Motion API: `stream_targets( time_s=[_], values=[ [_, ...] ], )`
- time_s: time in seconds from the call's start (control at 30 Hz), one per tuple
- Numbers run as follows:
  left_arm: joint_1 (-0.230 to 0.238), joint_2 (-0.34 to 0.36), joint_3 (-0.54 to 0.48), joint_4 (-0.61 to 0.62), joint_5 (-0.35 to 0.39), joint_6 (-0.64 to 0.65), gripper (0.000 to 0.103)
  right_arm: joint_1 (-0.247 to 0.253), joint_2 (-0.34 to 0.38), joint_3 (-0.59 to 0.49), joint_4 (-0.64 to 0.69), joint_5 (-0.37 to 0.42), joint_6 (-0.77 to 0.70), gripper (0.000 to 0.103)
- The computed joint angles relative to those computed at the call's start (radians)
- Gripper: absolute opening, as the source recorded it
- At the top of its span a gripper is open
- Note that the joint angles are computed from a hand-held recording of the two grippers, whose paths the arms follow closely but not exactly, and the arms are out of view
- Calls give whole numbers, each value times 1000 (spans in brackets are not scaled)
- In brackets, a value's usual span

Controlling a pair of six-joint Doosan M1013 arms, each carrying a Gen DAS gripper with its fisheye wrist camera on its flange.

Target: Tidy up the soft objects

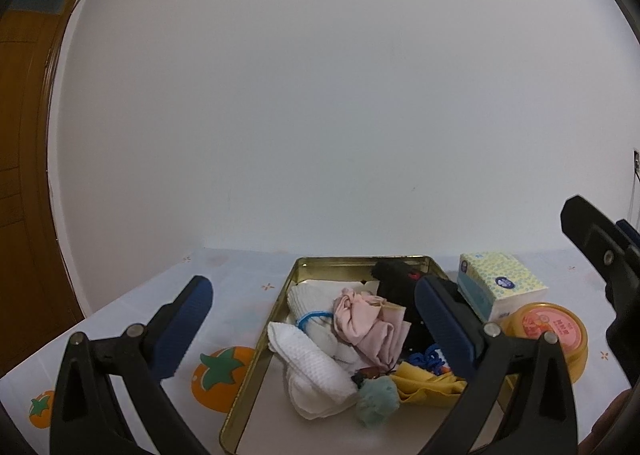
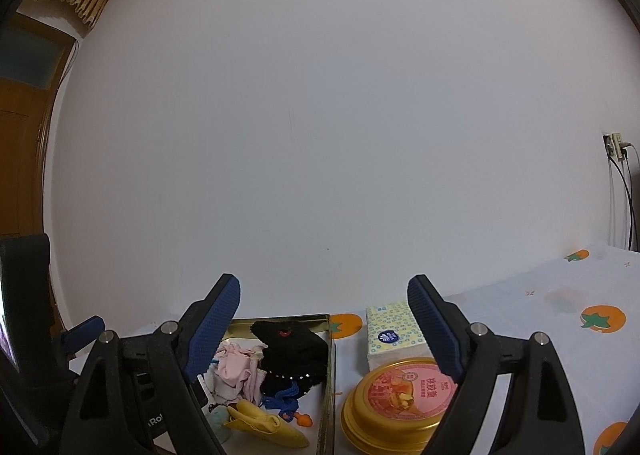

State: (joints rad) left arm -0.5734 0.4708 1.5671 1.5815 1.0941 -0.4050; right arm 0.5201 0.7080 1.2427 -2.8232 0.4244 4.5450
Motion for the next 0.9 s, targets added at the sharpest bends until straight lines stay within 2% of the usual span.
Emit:
stream_targets(
  time_s=[0.37,0.9],
  values=[
    [3,1,-5,-22,-3,17,103,1,0,-3,43,-8,-36,88],
    [4,0,-8,-32,-6,25,103,-1,-6,5,19,-10,-16,88]
  ],
)
